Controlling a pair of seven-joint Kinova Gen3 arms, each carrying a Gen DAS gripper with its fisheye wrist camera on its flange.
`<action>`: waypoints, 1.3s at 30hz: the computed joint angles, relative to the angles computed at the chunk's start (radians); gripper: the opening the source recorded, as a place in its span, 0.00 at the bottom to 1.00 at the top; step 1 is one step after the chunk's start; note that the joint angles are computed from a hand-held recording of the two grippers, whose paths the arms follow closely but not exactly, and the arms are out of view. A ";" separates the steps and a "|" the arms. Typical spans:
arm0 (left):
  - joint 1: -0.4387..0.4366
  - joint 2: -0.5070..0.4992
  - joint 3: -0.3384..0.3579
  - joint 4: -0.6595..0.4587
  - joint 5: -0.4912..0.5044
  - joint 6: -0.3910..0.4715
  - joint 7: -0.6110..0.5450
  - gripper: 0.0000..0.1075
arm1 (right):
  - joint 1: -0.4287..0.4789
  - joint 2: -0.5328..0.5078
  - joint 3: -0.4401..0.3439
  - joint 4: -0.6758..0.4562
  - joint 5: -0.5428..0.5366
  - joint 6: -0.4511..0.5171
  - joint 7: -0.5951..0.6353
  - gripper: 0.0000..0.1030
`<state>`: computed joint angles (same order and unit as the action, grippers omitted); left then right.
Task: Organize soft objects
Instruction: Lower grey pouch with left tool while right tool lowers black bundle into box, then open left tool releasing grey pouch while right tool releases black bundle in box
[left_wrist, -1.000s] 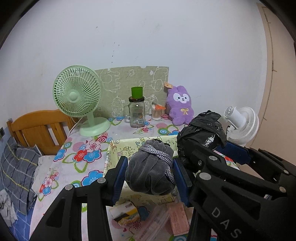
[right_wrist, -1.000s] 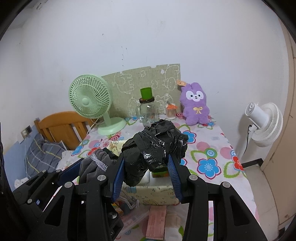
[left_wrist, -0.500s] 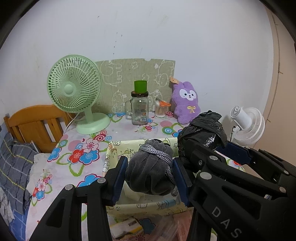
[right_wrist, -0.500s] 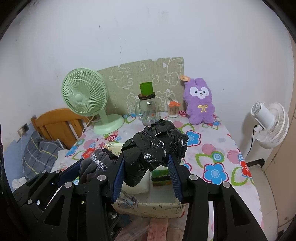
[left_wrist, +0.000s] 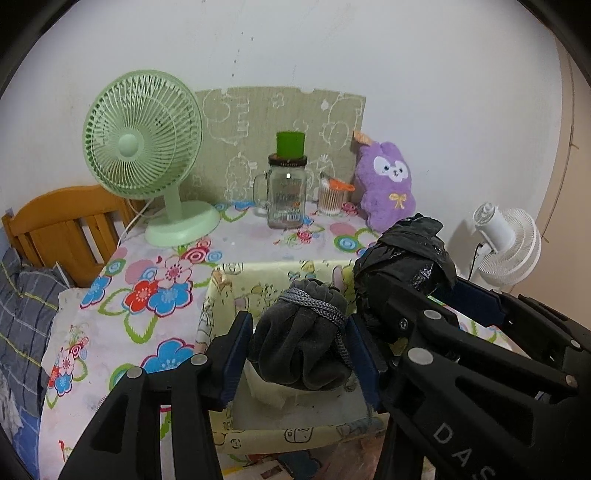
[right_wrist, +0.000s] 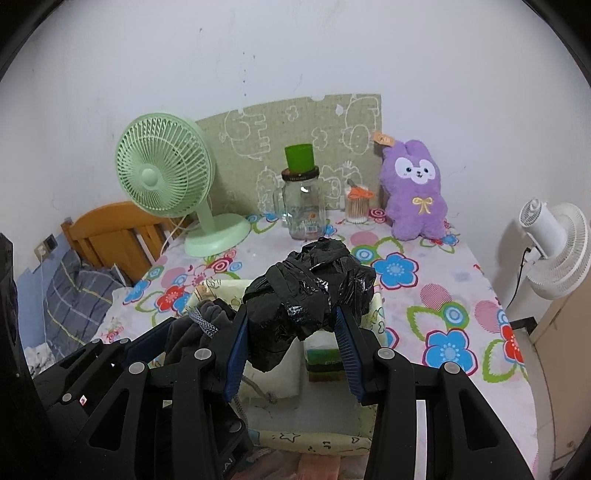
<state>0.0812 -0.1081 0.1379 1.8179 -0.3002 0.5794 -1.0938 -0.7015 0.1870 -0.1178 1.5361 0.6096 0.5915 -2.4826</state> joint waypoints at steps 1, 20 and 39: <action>-0.017 0.003 0.022 0.003 -0.023 0.003 0.022 0.55 | 0.005 0.005 -0.002 0.000 -0.008 -0.004 0.009 0.47; 0.012 0.031 -0.032 0.030 0.026 0.006 -0.012 0.86 | 0.007 0.049 0.022 0.009 -0.112 -0.036 0.117 0.67; 0.006 -0.003 -0.010 0.046 0.017 0.018 0.015 0.90 | 0.030 0.019 0.005 0.040 -0.178 -0.053 0.169 0.81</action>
<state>0.0871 -0.1111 0.1282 1.8638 -0.2836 0.5973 -1.0789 -0.6714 0.2062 -0.1132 1.5764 0.4320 0.5386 -2.3140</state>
